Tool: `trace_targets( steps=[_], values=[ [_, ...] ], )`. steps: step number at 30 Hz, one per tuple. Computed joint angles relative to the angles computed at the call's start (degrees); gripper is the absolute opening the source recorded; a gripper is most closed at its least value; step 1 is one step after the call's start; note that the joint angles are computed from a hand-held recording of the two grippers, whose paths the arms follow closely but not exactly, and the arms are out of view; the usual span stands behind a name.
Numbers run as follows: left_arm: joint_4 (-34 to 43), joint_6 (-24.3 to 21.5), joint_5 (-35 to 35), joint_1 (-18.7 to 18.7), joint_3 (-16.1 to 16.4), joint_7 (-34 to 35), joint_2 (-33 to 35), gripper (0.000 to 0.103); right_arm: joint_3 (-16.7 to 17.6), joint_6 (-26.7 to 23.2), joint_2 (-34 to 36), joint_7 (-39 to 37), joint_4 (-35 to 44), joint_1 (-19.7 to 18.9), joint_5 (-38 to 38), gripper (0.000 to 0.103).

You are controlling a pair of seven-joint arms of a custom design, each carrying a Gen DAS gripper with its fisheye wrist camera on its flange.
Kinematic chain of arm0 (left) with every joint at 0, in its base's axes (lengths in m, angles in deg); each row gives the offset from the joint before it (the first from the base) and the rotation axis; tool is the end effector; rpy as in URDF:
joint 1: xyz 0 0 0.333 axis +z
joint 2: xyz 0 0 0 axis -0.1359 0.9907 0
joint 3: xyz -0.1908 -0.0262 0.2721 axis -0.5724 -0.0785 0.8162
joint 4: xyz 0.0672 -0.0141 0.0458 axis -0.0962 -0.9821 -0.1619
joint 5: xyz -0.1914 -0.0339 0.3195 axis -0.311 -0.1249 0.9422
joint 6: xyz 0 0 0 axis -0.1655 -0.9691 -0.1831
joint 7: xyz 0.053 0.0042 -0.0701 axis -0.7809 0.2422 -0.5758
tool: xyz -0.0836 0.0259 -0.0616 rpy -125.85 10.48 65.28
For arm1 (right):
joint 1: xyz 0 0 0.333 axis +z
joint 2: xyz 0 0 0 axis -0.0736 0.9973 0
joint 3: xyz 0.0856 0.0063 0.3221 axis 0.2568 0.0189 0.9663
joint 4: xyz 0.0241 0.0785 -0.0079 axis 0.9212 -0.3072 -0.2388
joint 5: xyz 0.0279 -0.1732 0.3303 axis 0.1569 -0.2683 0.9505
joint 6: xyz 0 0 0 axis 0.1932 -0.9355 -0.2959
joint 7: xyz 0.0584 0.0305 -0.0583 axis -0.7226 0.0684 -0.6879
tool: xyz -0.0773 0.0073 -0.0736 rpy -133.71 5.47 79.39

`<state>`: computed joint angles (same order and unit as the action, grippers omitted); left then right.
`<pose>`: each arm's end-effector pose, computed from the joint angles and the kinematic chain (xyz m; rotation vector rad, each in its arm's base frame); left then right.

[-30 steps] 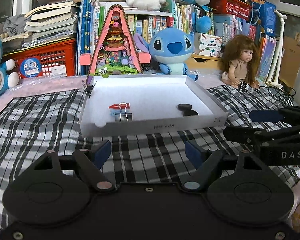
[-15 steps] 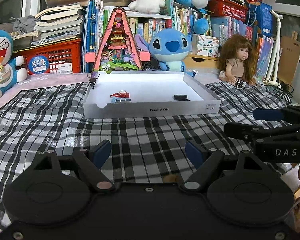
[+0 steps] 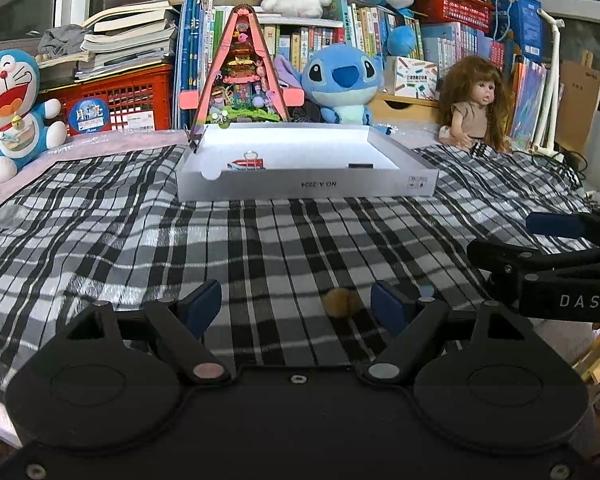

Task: Organize rigid objects
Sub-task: 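Withdraw both tools from the tray toward the remaining objects on the blanket, then grasp the brown ball with the left tool while the right tool grasps a black puck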

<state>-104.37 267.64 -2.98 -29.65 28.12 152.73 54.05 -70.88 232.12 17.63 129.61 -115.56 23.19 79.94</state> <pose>0.6105 -0.1051 0.4150 -1.5891 1.6795 -0.9567 0.6596 0.2636 0.4205 -1.7542 1.2331 -0.7772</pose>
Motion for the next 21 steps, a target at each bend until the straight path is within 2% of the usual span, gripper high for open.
trace_targets(
  steps=[6, 12, 14, 21],
  values=[
    [-1.38, 0.33, 0.07, 0.62, -0.98, 0.21, -0.42, 0.079, -1.82, 2.49, -0.84, -1.12, -2.96, 2.27, 2.0, 0.092],
    [-1.13, -0.48, 1.92, 3.07, -3.05, -1.8, -0.36, 0.069, 0.04, 4.05, -1.65, -1.8, -5.23, 1.13, 3.27, 0.092],
    [-1.11, -0.31, 2.4, 3.26, -3.1, -2.32, -0.3, 0.061, 0.13, 5.2, -1.77, -1.97, -5.92, 1.27, 4.04, 0.092],
    [-0.84, -0.8, 4.49, 4.68, -4.02, -4.1, -0.19, 0.049, 6.06, 9.25, -3.24, -0.53, -9.47, -3.56, 1.96, 0.073]
  ],
)
